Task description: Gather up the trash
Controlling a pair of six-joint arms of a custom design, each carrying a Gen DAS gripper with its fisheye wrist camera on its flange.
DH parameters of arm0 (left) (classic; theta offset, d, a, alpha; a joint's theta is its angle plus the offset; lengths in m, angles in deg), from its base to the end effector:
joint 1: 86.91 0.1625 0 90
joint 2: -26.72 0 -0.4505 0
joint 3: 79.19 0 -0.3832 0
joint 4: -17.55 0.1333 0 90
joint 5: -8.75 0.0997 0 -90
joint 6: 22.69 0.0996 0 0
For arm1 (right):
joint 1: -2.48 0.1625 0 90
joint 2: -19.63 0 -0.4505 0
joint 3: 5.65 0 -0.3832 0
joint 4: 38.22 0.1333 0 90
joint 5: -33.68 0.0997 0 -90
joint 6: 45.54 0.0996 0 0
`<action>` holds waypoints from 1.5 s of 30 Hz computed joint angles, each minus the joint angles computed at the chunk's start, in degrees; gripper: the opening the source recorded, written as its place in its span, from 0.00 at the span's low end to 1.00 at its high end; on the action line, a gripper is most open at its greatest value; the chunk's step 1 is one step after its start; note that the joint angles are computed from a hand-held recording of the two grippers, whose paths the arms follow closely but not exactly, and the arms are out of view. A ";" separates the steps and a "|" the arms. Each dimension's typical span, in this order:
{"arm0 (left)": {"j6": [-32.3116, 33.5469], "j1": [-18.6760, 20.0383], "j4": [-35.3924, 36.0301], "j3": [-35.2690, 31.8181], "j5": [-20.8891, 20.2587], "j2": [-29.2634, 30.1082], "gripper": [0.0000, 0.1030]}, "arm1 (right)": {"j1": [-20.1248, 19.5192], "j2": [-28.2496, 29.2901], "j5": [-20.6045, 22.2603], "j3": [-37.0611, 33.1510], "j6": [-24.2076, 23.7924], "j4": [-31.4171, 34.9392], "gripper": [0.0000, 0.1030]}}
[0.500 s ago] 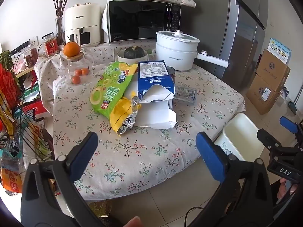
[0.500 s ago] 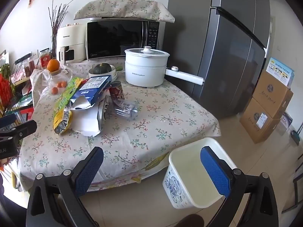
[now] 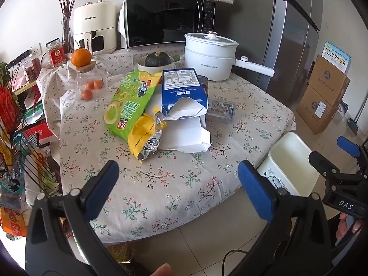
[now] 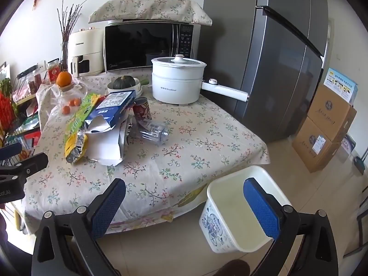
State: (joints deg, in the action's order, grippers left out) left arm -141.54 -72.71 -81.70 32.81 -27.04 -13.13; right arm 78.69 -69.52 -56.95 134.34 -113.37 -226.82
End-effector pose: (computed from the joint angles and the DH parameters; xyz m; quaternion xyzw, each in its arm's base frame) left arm -0.3904 -0.3196 -0.0289 -0.0575 0.7937 -0.4447 0.4111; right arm 0.0356 -0.4097 0.3227 0.4134 -0.8156 0.3031 0.2684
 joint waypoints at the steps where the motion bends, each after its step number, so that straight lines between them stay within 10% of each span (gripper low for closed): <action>1: -0.26 -0.06 0.21 -0.11 -0.03 0.19 0.99 | -0.03 0.09 0.00 -0.05 0.20 -0.09 1.00; 45: -0.36 0.25 0.58 0.01 -0.60 0.20 0.99 | -0.68 0.21 1.48 -0.72 2.94 -0.71 1.00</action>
State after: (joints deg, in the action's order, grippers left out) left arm -141.90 -72.47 -81.12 32.82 -27.63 -12.93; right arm 78.01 -69.31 -55.48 133.61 -110.43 -227.53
